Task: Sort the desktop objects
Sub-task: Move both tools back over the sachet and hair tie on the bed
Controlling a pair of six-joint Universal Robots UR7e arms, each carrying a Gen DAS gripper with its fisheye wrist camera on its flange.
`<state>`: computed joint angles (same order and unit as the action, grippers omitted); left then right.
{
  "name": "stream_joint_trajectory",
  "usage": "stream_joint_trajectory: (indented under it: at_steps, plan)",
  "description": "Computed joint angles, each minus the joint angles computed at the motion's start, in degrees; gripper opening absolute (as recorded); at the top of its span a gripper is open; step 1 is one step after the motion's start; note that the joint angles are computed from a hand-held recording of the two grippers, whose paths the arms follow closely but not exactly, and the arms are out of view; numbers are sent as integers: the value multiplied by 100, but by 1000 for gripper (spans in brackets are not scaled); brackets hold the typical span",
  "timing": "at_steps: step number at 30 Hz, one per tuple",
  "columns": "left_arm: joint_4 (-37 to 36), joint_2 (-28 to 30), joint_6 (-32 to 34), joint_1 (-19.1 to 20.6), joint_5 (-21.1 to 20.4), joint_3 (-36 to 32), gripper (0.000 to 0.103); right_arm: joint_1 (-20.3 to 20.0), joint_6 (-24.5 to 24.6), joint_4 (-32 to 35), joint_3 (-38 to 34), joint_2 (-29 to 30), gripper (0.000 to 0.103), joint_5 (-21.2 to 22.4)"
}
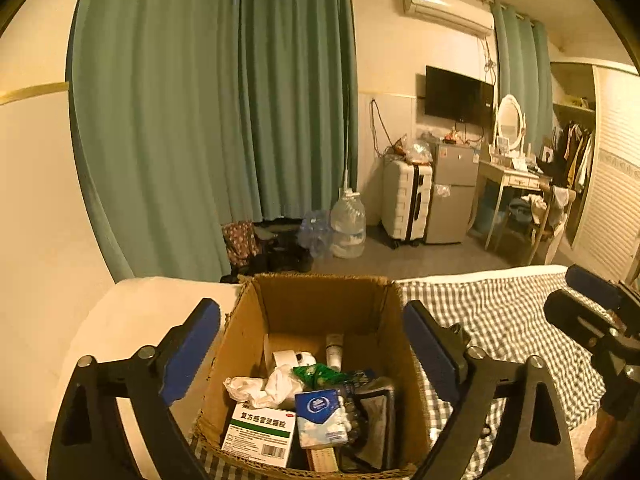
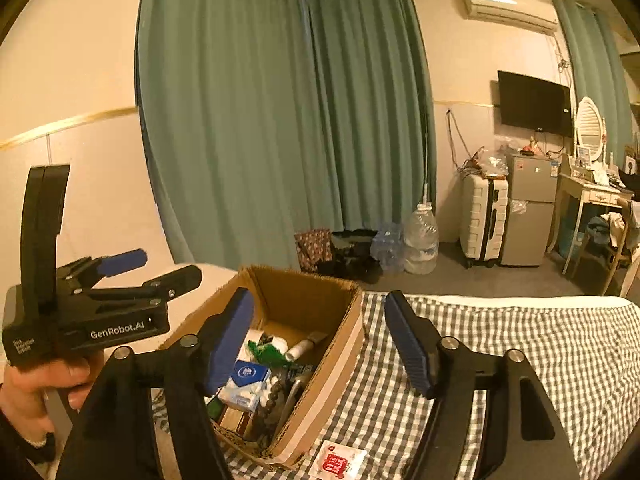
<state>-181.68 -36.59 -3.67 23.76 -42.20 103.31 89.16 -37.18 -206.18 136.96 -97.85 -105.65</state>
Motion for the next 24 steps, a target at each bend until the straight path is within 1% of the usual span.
stream_joint_trajectory:
  at_steps: [1, 2, 4, 6, 9, 12, 18, 20, 24]
  plan:
    - [-21, -10, -21, -39, 20, 15, 99, 37, -35, -23, 26, -60, 75, -25]
    - [-31, -24, -45, -77, 29, 25, 101, 69, -69, -39, 57, -131, 82, -43]
    - [-2, -62, -122, -147, 22, 49, 103, 130, -123, -61, 96, -287, 90, -56]
    - [61, -104, -241, -224, -21, 68, 103, 140, -138, 58, 74, -452, 94, -35]
    - [133, -126, -347, -337, -22, 63, 103, 154, -241, 99, 126, -674, 103, -49]
    - [192, -129, -372, -457, -19, 51, 103, 153, -388, 139, 175, -915, 103, -72]
    - [454, -49, -472, -653, -86, -46, 103, -15, -619, 272, 197, -1297, 103, 3]
    - [559, -13, -523, -694, -154, -79, 103, -155, -641, 412, 222, -1497, 102, 153]
    - [771, 106, -625, -763, -380, -175, 103, -602, -672, 785, 289, -1957, 103, 629]
